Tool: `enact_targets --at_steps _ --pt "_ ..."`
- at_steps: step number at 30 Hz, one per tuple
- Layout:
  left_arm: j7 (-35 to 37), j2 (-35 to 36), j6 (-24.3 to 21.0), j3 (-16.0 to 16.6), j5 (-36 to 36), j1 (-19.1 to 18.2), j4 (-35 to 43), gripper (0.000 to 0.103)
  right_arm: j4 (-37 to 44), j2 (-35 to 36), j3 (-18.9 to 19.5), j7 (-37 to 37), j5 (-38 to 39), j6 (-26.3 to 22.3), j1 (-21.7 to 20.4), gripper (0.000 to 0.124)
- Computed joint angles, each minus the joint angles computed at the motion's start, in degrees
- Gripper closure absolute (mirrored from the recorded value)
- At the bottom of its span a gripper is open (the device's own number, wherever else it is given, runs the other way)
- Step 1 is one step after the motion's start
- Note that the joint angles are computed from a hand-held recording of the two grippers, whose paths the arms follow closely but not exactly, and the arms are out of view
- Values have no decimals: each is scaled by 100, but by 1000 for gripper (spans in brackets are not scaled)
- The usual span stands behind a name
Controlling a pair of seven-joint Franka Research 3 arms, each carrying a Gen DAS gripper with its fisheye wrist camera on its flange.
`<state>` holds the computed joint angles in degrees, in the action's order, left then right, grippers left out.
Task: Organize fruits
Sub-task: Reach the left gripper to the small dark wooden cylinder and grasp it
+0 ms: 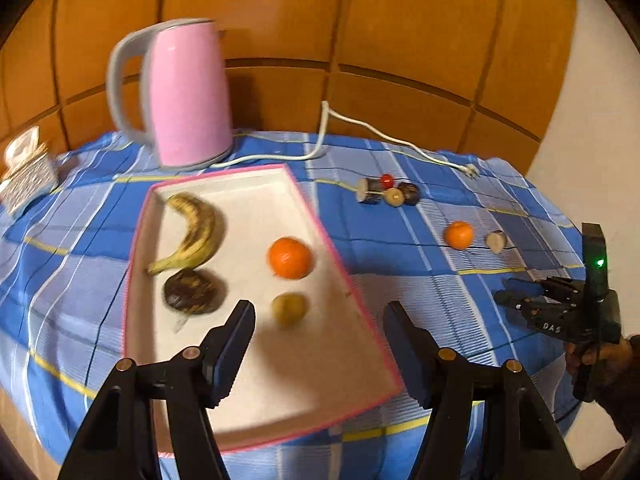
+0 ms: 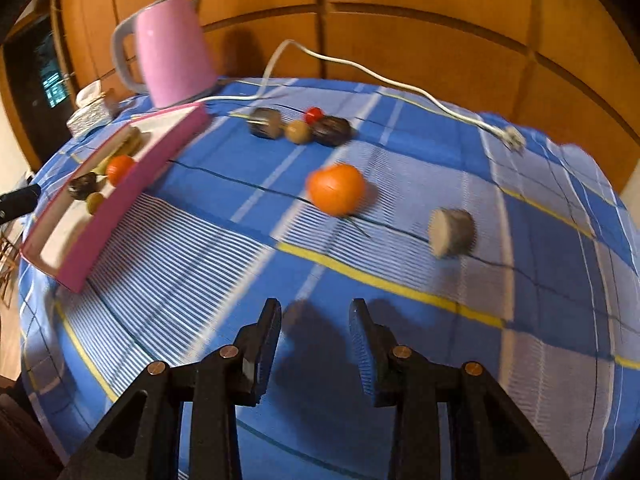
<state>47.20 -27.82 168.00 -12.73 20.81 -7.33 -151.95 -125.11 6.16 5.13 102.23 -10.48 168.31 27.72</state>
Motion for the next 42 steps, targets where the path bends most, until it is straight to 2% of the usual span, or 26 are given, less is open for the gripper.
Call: enact_targets --at_steps 9,13,16,19,27,33,36,41,42 --pt "523 1187 -117 70 -113 -282 1179 36 -276 -74 -90 193 -238 350 -87 87" --pt "756 1734 -281 115 -334 -396 1751 36 -341 -55 -34 -62 43 552 -145 86" --pt "875 2135 -421 126 -477 -413 2204 36 -354 -25 50 -464 433 657 -214 86" --pt "785 2528 -552 86 -278 -356 2649 37 -328 13 118 -870 793 688 -261 84" --pt "796 3533 -1038 171 -371 -349 3760 51 -304 105 501 -2233 2190 878 -523 81" --pt "590 4134 -1270 289 -60 -427 4456 52 -266 136 788 -3198 3319 939 -686 81" --pt "644 4439 -1470 286 -183 -396 4824 52 -243 152 874 -3563 3767 966 -722 81" --pt "680 4813 -1559 290 -373 -357 5207 52 -201 180 1020 -4134 4468 1009 -792 81" --pt "762 4925 -1604 239 -505 -308 5314 55 -195 184 1051 -4250 4613 1021 -806 81"
